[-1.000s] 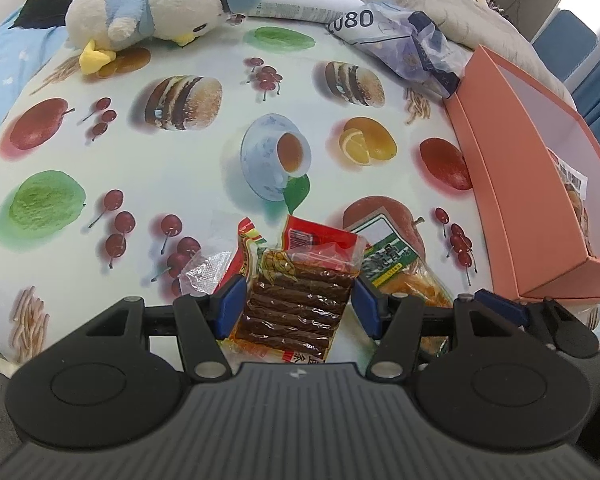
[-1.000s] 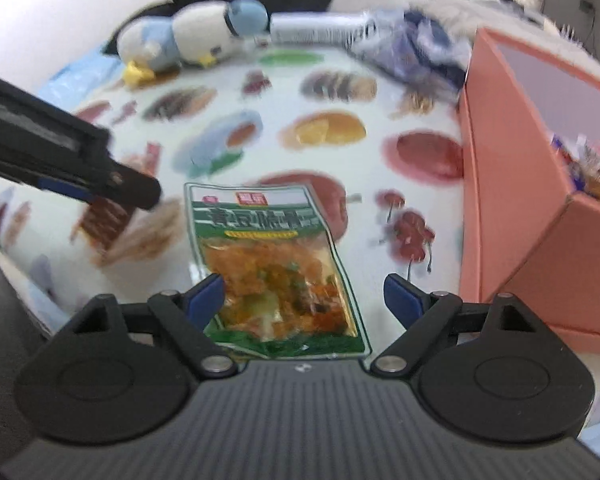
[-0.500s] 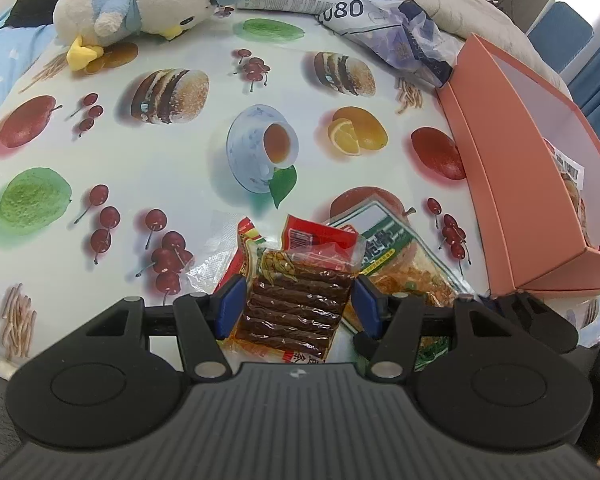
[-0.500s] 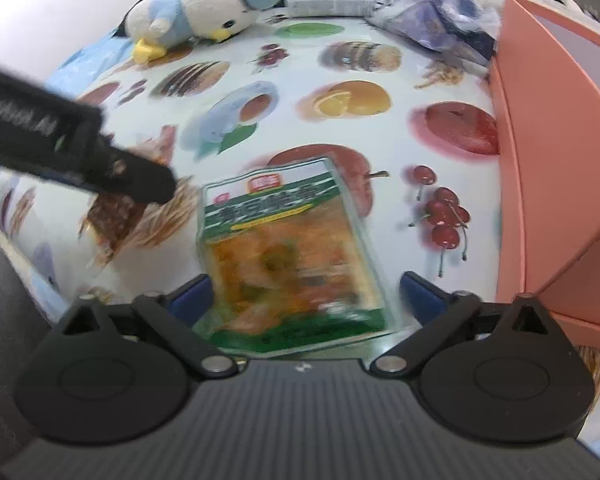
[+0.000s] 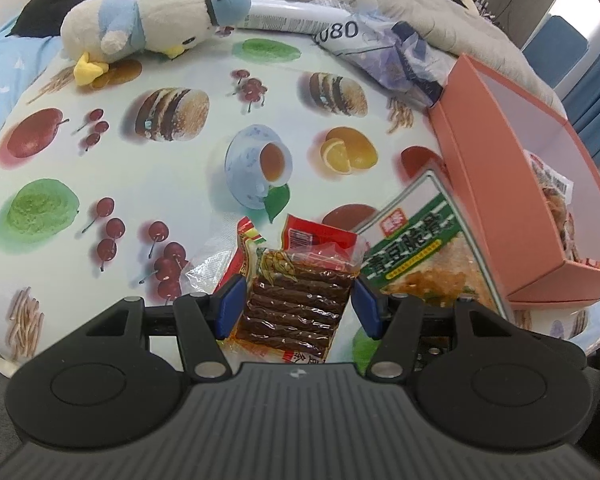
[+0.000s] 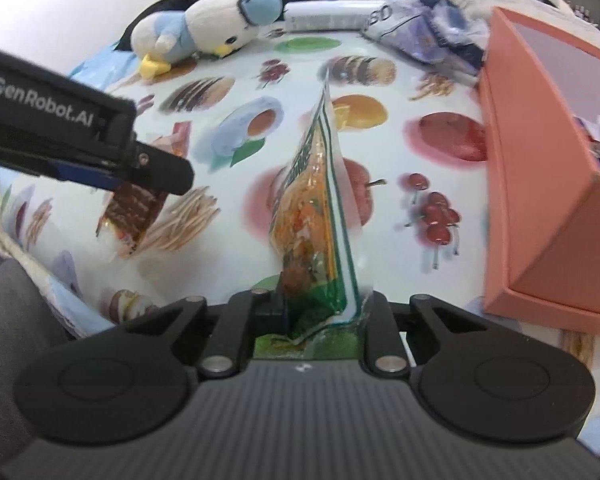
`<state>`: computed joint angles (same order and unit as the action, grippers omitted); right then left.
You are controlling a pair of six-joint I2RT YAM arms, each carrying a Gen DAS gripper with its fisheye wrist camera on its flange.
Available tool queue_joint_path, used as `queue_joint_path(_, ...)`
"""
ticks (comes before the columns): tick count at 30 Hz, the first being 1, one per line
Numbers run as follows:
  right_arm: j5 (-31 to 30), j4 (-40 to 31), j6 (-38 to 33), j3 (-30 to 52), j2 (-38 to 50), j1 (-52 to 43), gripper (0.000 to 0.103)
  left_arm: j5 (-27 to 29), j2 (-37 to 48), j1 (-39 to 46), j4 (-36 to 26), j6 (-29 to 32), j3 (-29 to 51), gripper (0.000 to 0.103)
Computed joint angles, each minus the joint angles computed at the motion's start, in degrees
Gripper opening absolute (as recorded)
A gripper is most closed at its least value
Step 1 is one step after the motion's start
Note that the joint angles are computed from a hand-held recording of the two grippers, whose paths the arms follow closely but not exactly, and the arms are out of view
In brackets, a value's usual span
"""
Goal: Organize snacks
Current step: 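Carry the meat-strip packet and green packet over the pink box with both tools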
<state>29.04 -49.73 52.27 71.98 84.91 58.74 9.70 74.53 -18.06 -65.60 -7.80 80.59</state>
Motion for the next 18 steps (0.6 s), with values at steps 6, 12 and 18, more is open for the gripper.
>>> queue_joint_path(6,4.8,-6.9,7.6,1.2,-4.1,2.6,0.019,-1.1,-0.5,-3.9,-3.4,-3.4,4.5,0.063)
queue_joint_path(12,10.3,-17.8,16.7,6.7,-5.4,6.3,0.019,-1.3,-0.9,-7.9,-6.4,-5.8,9.5,0.063)
queue_joint_path(18,15.7,-31.0,25.8,15.7,-4.2,11.4,0.019,-1.9,-0.8,-12.0,-10.0,-8.6,16.0,0.063)
